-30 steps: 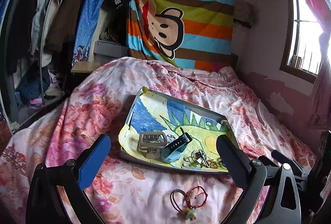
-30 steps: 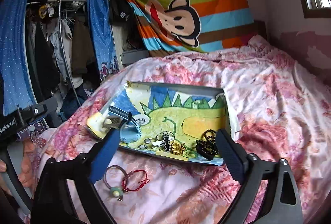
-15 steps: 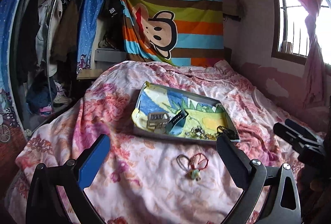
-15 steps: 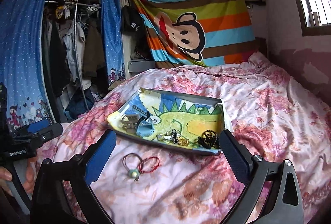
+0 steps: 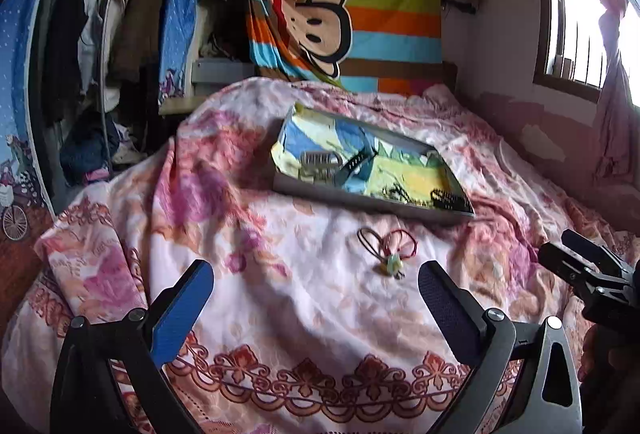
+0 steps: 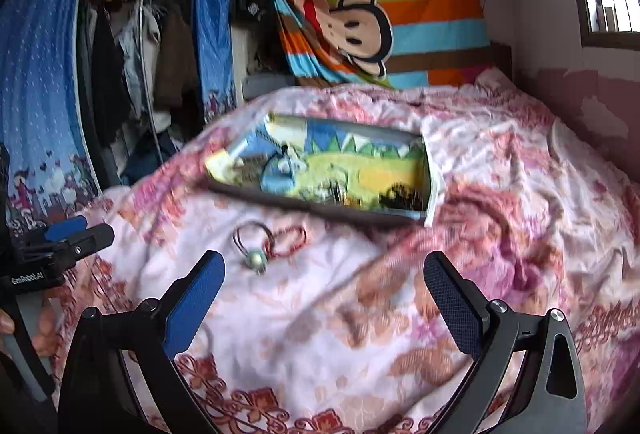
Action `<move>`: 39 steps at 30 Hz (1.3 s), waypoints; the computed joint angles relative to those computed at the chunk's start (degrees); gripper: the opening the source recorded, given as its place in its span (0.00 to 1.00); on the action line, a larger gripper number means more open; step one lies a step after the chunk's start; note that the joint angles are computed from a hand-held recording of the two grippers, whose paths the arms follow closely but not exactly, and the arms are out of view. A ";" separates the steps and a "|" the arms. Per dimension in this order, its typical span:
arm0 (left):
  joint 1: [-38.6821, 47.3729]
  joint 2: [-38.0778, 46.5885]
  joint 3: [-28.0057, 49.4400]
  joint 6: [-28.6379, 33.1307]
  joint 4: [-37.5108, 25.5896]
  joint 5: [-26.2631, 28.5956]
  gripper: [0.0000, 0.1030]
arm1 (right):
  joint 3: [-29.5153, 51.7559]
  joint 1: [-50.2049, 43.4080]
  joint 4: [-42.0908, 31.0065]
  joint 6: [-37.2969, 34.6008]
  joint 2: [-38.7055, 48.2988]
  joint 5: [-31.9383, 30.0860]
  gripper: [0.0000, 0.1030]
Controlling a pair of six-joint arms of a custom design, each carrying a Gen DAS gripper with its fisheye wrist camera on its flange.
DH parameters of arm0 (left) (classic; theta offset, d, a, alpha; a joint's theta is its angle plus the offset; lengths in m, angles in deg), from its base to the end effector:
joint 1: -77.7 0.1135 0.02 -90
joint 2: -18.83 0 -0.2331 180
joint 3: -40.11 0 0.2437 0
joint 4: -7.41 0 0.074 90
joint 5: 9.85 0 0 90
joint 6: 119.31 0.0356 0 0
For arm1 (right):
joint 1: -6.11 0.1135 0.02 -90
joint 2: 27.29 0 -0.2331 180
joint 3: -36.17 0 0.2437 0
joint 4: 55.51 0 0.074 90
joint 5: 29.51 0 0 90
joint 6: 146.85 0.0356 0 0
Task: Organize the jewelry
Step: 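Withdraw both tools from the tray toward the hair tie and red bracelet, then grasp the brown hair tie with the left tool while the right tool grasps the red string bracelet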
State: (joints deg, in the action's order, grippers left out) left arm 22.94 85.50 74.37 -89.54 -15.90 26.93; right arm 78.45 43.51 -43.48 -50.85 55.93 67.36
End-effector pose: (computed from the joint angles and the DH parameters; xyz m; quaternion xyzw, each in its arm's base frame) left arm 0.1313 -0.1364 0.1182 -0.1726 0.8471 0.0078 0.5026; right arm 0.2189 0.1620 0.1324 -0.2033 0.8358 0.1396 0.4904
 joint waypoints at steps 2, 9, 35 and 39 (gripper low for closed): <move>0.54 2.47 1.29 -0.08 -0.71 0.81 1.00 | 0.91 -0.26 -0.70 0.28 2.32 -0.40 0.95; 1.73 6.20 2.73 -0.86 -1.57 2.13 1.00 | 1.97 0.37 -0.13 -0.09 6.21 0.03 0.95; 11.51 1.25 -2.84 13.99 15.28 14.29 1.00 | 7.12 -1.23 -3.89 0.99 11.10 -1.49 0.95; 17.75 4.65 -2.20 21.35 22.97 22.47 1.00 | 9.71 -3.00 -5.78 1.27 12.55 -3.42 0.95</move>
State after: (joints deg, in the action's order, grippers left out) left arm 40.69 90.16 72.17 -68.19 7.07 49.40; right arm 88.16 40.51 -49.26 -49.58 68.48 63.94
